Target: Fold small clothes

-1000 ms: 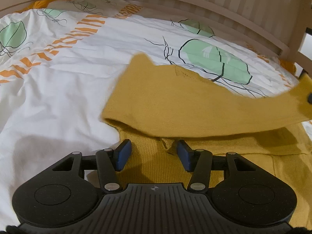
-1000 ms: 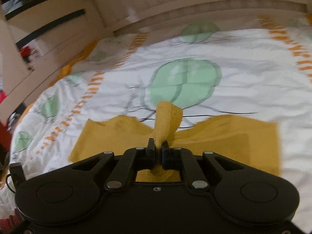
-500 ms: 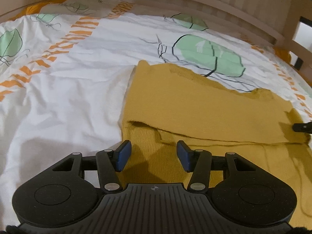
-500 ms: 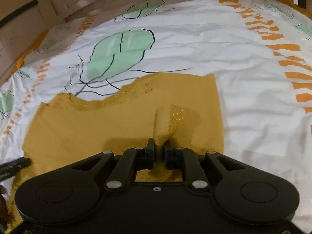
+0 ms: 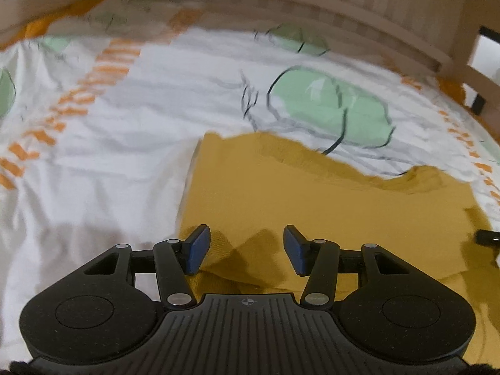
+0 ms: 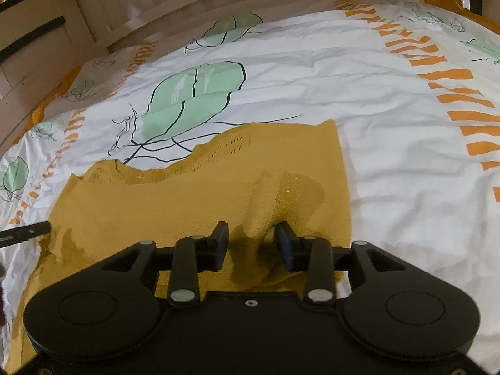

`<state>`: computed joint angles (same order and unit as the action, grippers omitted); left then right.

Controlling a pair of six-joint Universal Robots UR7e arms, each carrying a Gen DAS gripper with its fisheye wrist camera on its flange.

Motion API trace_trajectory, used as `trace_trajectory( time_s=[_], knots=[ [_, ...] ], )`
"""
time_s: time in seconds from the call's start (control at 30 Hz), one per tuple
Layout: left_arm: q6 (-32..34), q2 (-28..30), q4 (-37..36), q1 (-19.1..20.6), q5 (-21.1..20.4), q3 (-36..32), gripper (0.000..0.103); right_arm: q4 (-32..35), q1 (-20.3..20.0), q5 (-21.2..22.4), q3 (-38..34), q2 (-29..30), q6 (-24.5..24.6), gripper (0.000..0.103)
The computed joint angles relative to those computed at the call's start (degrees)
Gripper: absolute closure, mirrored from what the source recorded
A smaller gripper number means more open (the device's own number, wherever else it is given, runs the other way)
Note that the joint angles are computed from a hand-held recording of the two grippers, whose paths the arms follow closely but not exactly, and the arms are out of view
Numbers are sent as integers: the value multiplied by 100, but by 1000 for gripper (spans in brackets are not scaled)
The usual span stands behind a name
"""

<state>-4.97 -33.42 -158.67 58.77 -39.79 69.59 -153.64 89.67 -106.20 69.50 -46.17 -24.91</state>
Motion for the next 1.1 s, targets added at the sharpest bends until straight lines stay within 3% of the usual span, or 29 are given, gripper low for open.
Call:
trace_trajectory(
  time_s=[0.23, 0.43, 0.6, 0.83, 1.03, 1.1],
  knots=[
    [98, 40, 164, 58, 106, 7, 52, -122, -15, 162, -13, 15, 83, 47],
    [-64, 53, 371, 106, -6, -102, 51, -122, 25, 415, -17, 15, 184, 46],
    [-69, 65, 352, 107, -7, -115, 51, -335, 123, 775, 149, -96, -145, 46],
    [-60, 67, 338, 109, -9, -105, 50, -547, 149, 85, -30, 37, -62, 46],
    [-11, 104, 384, 102, 35, -162, 50, -396, 159, -911, -216, 251, -78, 46],
    [-4, 120, 424, 96, 62, -188, 49, -415, 132, -1051, -185, 257, -40, 46]
  ],
)
